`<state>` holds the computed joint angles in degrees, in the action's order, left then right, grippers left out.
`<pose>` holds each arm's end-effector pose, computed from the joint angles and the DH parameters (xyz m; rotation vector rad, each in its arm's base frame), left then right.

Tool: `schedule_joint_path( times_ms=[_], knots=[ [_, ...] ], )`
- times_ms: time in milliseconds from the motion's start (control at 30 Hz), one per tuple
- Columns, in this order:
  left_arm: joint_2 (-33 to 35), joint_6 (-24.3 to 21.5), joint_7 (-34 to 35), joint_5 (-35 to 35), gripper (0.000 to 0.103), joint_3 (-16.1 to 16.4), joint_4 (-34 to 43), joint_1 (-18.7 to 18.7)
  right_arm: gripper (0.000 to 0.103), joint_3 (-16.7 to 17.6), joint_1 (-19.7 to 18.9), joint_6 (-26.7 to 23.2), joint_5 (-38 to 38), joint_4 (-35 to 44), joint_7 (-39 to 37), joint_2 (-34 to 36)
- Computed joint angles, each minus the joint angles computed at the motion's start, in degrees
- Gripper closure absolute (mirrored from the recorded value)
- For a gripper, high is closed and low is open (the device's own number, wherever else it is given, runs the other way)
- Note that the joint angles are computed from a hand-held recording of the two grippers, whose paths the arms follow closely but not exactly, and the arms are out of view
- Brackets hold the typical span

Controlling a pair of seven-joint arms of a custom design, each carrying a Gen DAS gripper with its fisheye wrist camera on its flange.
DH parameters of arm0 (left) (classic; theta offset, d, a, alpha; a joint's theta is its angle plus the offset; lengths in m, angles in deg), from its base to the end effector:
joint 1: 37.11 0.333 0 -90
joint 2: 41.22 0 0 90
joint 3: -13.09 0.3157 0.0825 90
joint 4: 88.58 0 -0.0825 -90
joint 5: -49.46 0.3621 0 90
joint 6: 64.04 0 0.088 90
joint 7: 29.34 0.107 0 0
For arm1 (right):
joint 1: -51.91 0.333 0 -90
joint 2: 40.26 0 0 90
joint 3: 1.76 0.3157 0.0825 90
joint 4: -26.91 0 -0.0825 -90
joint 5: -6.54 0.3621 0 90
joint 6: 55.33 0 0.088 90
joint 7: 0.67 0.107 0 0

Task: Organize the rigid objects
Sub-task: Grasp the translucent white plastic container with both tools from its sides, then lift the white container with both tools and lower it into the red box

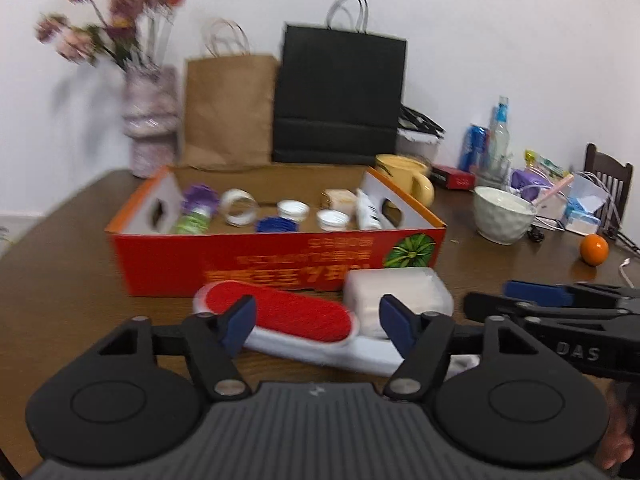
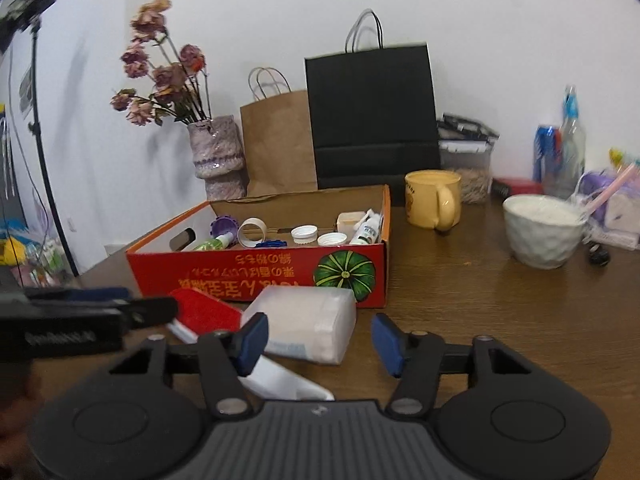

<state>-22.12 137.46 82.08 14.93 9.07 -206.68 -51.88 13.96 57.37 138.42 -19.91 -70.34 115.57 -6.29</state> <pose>0.5975 -0.1264 0.4120 -1.6046 1.5920 -1.0365 0.6497 0.2587 0.4111 -1.6582 1.2370 -0.5107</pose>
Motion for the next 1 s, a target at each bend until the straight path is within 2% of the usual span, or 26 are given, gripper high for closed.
schedule_joint_path(
  times_ms=[67, 167, 200, 267, 300, 333, 367, 400, 467, 500, 567, 633, 700, 767, 900, 967, 1000],
  knots=[
    [2.4, -3.9, -3.3, 4.5, 0.039, -3.9, 4.1, 4.8, 0.054, 5.2, -3.6, -3.3, -1.1, 4.8, -1.1, 3.8],
    [6.2, -8.1, -5.9, 9.1, 0.056, -6.2, 10.0, 7.8, 0.062, 7.2, -3.9, -6.7, 1.0, 10.2, -3.8, 7.7],
    [7.4, -9.0, -6.5, 10.0, 0.062, -5.6, 11.6, 7.3, 0.062, 8.6, -4.4, -7.9, 1.6, 12.0, -5.0, 9.2],
    [9.4, -10.9, -7.7, 11.2, 0.071, -4.3, 14.3, 6.3, 0.065, 14.2, -7.7, -10.0, 2.5, 14.4, -8.7, 12.4],
    [10.4, -10.8, -8.0, 12.0, 0.073, -5.8, 14.8, 7.7, 0.065, 17.3, -9.6, -9.7, 3.1, 14.8, -10.5, 14.1],
    [11.3, -8.0, -8.6, 13.5, 0.072, -9.4, 14.3, 10.8, 0.066, 19.6, -10.9, -9.9, 3.7, 15.2, -11.8, 15.2],
    [11.2, -7.9, -9.0, 14.0, 0.073, -10.9, 14.0, 12.3, 0.067, 21.0, -11.7, -10.3, 4.3, 15.5, -13.0, 15.8],
    [11.0, -8.6, -9.6, 14.9, 0.073, -12.1, 13.8, 13.6, 0.067, 21.4, -11.9, -10.5, 4.9, 15.6, -13.9, 16.0],
    [12.0, -8.4, -11.0, 17.4, 0.072, -18.8, 13.5, 20.0, 0.067, 22.2, -12.2, -10.3, 6.0, 15.6, -15.6, 16.5],
    [12.4, -8.3, -12.0, 18.3, 0.071, -21.0, 13.3, 22.1, 0.067, 22.7, -12.5, -10.3, 6.5, 15.5, -16.6, 16.6],
    [12.8, -7.9, -13.3, 20.0, 0.071, -22.8, 13.0, 24.0, 0.067, 23.0, -12.5, -10.0, 7.8, 15.1, -17.9, 16.5],
    [13.1, -8.0, -14.5, 21.1, 0.071, -22.8, 13.3, 23.9, 0.067, 23.4, -12.8, -9.3, 9.2, 14.5, -19.1, 16.4],
    [14.0, -6.9, -15.9, 22.5, 0.072, -24.9, 13.2, 25.8, 0.067, 24.2, -13.4, -8.2, 10.1, 13.9, -19.8, 16.8],
    [14.5, -4.6, -17.7, 24.2, 0.077, -25.2, 12.5, 26.0, 0.069, 22.8, -12.6, -7.1, 9.9, 13.5, -19.9, 16.2],
    [13.0, -2.5, -19.2, 23.4, 0.077, -18.8, 11.6, 20.0, 0.072, 21.9, -12.3, -5.1, 9.3, 12.3, -17.6, 15.7],
    [11.6, -0.7, -19.8, 22.0, 0.077, -15.1, 10.1, 16.3, 0.077, 21.7, -12.4, -4.2, 8.5, 11.8, -15.8, 15.4],
    [10.6, 0.6, -19.8, 21.6, 0.078, -13.8, 8.7, 14.9, 0.078, 20.3, -11.7, -3.4, 8.8, 10.9, -14.2, 14.2]
  ],
)
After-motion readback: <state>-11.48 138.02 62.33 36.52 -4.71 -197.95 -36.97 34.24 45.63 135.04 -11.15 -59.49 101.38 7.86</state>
